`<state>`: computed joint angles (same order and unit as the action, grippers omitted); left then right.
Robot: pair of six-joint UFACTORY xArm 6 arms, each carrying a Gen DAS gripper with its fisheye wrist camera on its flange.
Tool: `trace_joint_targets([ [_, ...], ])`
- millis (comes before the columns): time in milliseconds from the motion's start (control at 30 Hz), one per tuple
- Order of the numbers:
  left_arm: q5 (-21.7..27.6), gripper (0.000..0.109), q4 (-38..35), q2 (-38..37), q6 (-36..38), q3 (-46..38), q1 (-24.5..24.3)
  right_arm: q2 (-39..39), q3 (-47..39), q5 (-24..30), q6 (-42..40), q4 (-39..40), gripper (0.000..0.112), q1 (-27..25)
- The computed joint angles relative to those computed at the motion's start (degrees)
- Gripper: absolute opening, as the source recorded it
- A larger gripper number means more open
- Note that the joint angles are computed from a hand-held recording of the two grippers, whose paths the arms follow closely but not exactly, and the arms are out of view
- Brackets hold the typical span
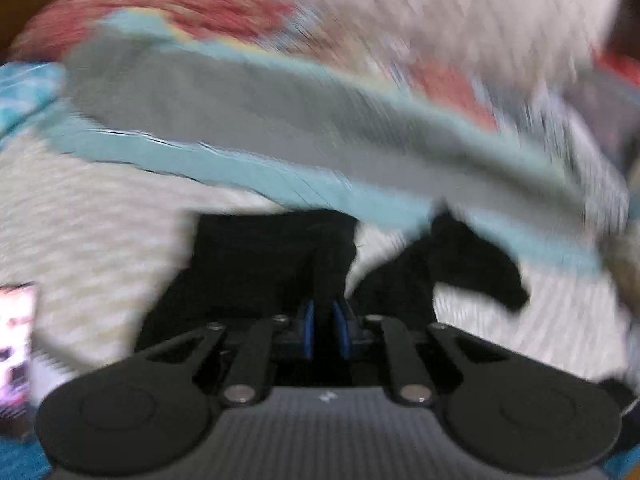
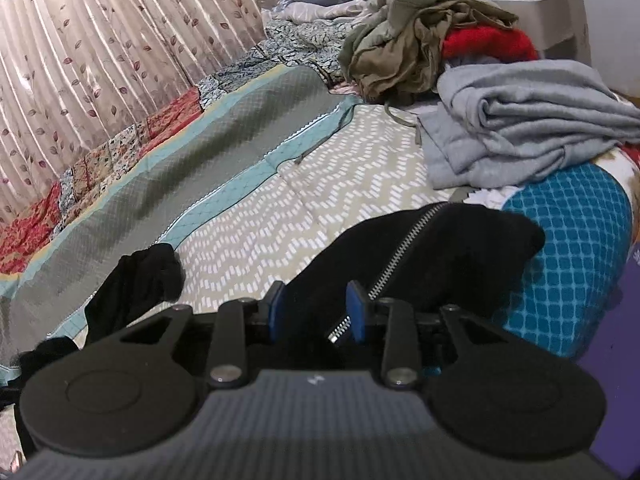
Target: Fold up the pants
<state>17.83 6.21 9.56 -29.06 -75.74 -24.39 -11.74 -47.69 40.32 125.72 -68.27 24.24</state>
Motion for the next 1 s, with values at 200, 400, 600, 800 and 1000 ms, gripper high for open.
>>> trace_joint_targets([
  [200, -0.3, 0.012, 2.9, -20.9, -5.4, 21.8, 8.3, 5.3, -3.0, -8.4, -1.0, -1.5, 0.037, -2.7],
  [400, 14.8, 0.022, 8.0, -26.1, -10.7, 26.0, 10.5, 13.6, -11.4, -16.9, -10.3, 2.7, 0.037, -4.2],
  [600, 7.9, 0.065, 19.2, -26.8, -19.7, 23.6, 13.0, 22.8, -21.6, -24.0, -23.0, 11.1, 0.06, -8.8],
  [800, 8.6, 0.084, 20.8, -8.7, -12.0, 7.6, 11.5, 39.1, -38.6, -27.1, -46.2, 32.5, 0.074, -12.0],
  [1000, 19.3, 0.017, 7.0, 7.1, 0.1, -8.3, 9.9, 54.0, -57.2, -19.2, -71.1, 57.2, 0.04, -10.1],
])
